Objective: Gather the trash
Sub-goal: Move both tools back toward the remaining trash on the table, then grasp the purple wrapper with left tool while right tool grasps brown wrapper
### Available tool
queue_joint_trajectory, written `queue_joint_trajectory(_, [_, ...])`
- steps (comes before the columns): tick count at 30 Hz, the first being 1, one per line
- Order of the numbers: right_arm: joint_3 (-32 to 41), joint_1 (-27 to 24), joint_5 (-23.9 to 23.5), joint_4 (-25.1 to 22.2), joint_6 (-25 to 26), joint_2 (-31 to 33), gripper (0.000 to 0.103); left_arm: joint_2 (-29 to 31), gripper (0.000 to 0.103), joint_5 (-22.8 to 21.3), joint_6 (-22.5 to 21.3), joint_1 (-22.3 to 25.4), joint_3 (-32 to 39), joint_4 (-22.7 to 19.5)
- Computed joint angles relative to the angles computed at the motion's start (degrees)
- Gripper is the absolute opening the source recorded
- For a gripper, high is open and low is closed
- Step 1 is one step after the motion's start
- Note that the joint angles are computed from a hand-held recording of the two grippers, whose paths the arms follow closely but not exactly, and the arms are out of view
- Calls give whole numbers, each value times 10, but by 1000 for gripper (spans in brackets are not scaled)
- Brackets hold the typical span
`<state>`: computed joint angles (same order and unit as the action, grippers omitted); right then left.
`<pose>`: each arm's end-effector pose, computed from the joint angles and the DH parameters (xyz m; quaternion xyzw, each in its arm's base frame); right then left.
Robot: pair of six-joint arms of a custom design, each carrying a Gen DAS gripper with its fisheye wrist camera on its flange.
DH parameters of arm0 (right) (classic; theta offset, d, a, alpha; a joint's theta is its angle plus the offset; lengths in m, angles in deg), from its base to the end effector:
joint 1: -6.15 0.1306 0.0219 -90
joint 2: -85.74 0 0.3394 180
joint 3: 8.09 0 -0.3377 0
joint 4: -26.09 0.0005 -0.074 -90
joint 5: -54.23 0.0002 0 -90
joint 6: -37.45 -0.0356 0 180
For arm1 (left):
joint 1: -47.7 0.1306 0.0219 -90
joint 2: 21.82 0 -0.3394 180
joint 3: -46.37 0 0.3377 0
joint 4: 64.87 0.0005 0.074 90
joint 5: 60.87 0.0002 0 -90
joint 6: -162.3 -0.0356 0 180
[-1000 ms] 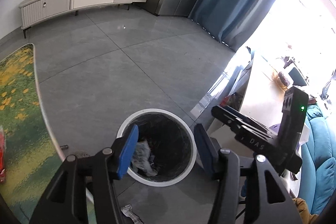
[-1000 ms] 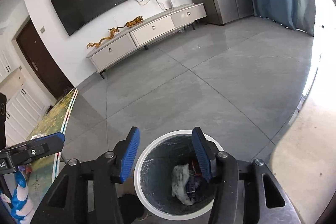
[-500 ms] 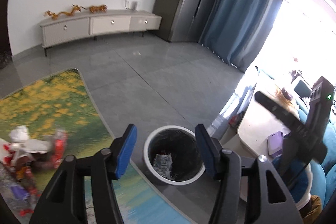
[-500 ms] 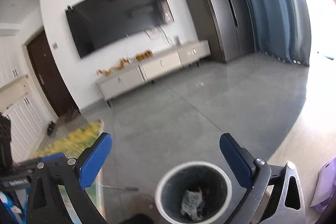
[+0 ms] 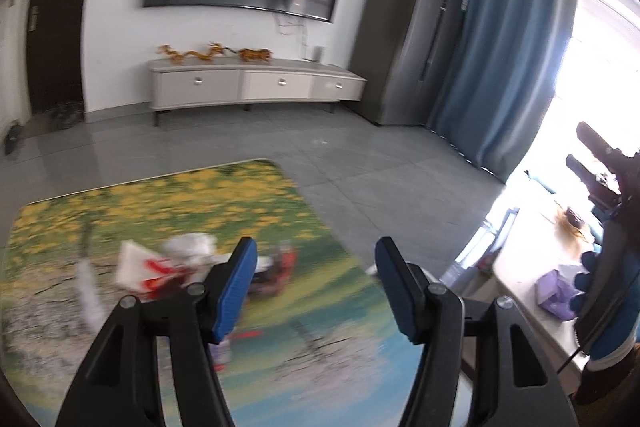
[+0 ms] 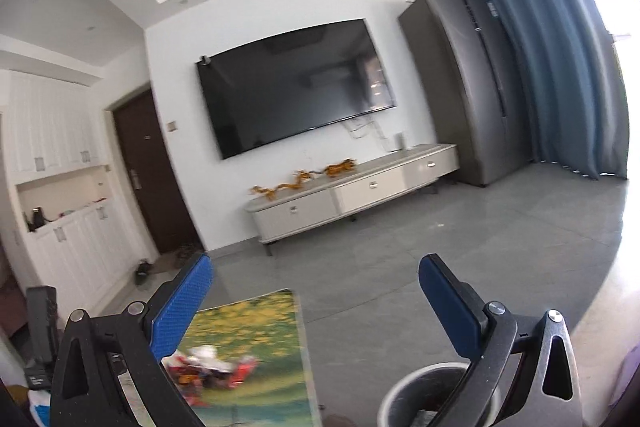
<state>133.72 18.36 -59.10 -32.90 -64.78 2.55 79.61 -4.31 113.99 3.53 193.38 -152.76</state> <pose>0.3924 0.0988 0.6804 -0.1244 0.7717 0.2833 0.5556 0.3017 -0.2665 0.6345 -0.0973 0.8783 -0.0710 0.4627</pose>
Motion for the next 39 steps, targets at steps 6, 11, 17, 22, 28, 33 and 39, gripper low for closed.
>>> queue_joint_trajectory(6, [48,51,14,-62,8,22,103,-137,60,-38,44,10,-158,-14])
queue_joint_trajectory(11, [73,92,24,-113,13,36,103,-223,60,-53,79,12,-254,-24])
queue_joint_trajectory(17, [53,142,29,-146,17,40,103,-274,60,-32,92,16,-334,-3])
queue_joint_trajectory(22, [51,174,29,-167,27,55,103,-292,60,12,76,18,-393,45])
queue_joint_trajectory(28, [48,196,15,-181,37,79,90,-279,60,63,26,35,-414,96])
queue_joint_trajectory(33, [56,206,-13,-196,45,108,81,-243,60,118,-37,68,-399,132])
queue_joint_trajectory(39, [101,221,-54,-234,57,167,70,-207,60,180,-75,111,-397,154])
